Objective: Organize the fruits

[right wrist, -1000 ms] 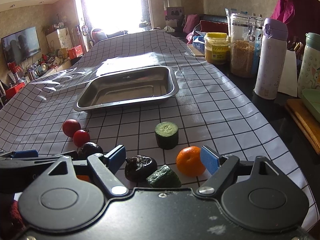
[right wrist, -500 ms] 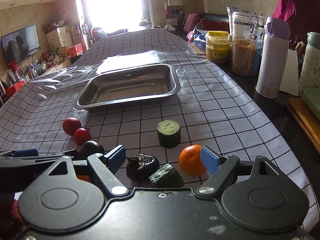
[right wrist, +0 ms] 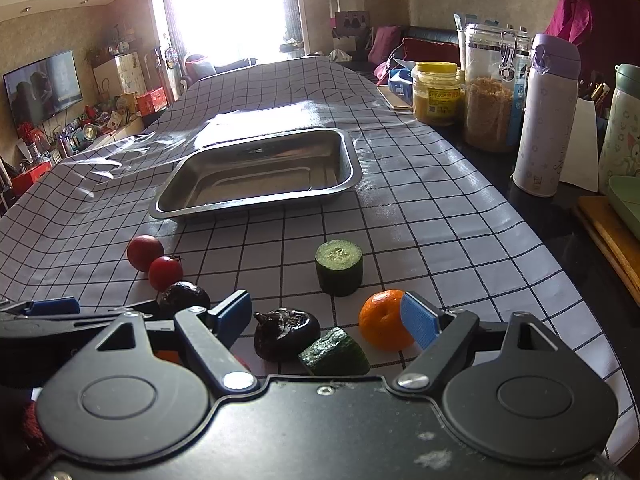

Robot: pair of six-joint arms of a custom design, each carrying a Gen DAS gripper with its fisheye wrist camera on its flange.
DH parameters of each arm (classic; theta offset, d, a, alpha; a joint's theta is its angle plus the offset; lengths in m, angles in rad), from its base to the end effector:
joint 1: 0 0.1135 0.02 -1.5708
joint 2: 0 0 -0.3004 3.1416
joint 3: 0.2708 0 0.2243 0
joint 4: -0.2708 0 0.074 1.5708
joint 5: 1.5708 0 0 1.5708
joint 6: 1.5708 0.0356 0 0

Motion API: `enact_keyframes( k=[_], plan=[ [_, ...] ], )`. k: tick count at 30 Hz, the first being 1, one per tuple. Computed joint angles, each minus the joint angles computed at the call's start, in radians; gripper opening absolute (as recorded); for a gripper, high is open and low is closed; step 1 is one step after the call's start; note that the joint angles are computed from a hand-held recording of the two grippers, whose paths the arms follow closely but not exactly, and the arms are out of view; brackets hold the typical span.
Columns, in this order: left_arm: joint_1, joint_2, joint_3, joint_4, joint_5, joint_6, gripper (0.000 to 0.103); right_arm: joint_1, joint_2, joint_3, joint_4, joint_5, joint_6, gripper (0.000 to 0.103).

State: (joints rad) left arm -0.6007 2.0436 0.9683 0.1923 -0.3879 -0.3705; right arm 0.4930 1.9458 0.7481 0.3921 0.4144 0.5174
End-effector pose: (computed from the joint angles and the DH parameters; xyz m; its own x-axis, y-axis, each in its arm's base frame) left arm 0.3213 -0.2038 0.1367 -0.7119 0.0814 -0.6976 0.0723 0.9965 0.0426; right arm 0.3050 0.1476 0.1368 -0.6449 0.1675 -0.7457 0.1513 0.9844 0.0902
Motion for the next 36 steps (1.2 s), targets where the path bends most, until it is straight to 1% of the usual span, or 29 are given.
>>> enact_keyframes(
  k=[27, 31, 36],
  plan=[
    [0.006, 0.011, 0.003, -0.001, 0.034, 0.008, 0.081, 0.008, 0.0, 0.003, -0.001, 0.0, 0.005, 0.086],
    [0.009, 0.009, -0.006, 0.016, 0.052, 0.009, 0.078, 0.008, -0.001, 0.002, 0.001, 0.001, 0.005, 0.086],
    [0.025, 0.002, -0.008, 0.013, 0.097, -0.017, 0.077, 0.005, -0.005, -0.004, 0.008, -0.001, 0.004, 0.086]
  ],
)
